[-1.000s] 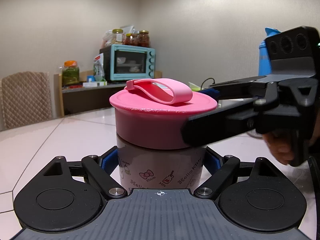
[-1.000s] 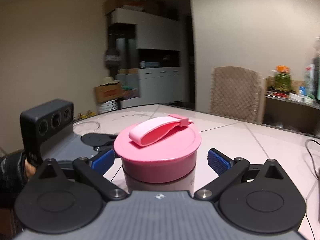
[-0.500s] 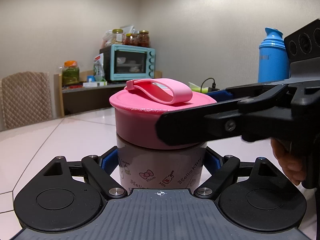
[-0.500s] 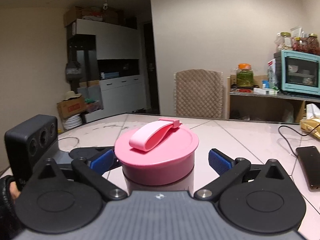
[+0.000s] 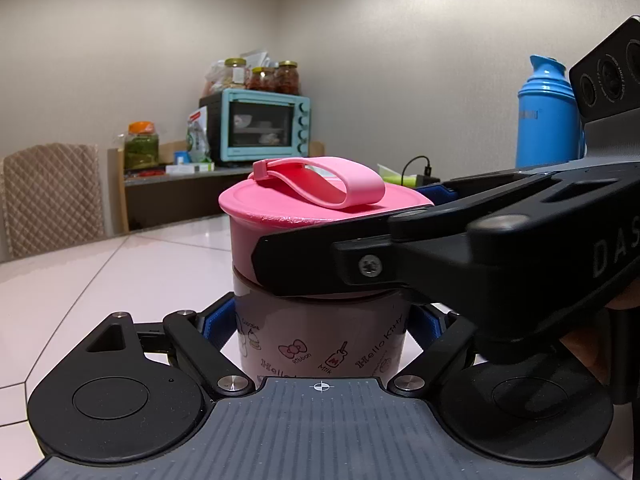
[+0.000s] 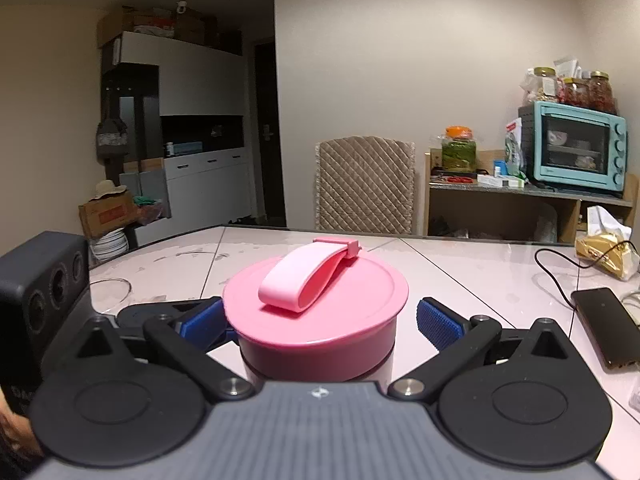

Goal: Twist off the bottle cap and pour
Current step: 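Twist the lid with the right gripper while the left gripper holds the bottle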

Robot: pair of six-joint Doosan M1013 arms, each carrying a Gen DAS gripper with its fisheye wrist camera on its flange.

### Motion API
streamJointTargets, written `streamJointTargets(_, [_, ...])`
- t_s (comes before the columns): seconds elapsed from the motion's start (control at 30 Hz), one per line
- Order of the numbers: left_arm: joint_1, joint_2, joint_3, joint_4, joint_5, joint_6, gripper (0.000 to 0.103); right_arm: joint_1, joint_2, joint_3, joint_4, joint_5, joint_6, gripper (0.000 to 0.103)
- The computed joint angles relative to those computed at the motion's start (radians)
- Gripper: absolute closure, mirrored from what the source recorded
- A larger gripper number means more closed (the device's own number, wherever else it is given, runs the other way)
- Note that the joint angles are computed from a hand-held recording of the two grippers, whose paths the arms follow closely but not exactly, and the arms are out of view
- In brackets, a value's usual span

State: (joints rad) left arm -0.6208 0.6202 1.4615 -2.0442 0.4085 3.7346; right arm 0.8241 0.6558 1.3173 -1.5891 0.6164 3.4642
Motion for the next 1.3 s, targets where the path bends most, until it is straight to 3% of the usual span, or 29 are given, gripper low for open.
streamJointTargets(0.33, [0.0,0.0,0.0,-0.002,0.0,0.002,0.013,0.005,0.01,-0.015,0.032,0.022,-0.028,0.006])
streamJointTargets(0.47, [0.0,0.001,0.0,-0.002,0.0,0.002,0.013,0.003,0.007,-0.012,0.023,0.002,-0.023,0.016])
streamJointTargets(0.73, [0.001,0.001,-0.001,-0.002,0.001,0.003,0.013,-0.001,-0.001,0.003,-0.01,-0.018,-0.01,0.017])
streamJointTargets(1.13, [0.001,0.002,-0.001,-0.005,0.001,0.006,0.013,-0.046,-0.042,0.067,-0.167,-0.214,0.047,0.017])
streamJointTargets(1.23, [0.0,0.002,0.0,-0.006,0.001,0.006,0.013,-0.06,-0.051,0.084,-0.271,-0.266,0.121,0.017])
streamJointTargets(1.3, [0.0,0.002,-0.001,-0.006,0.001,0.007,0.013,-0.079,-0.06,0.102,-0.419,-0.328,0.239,0.017])
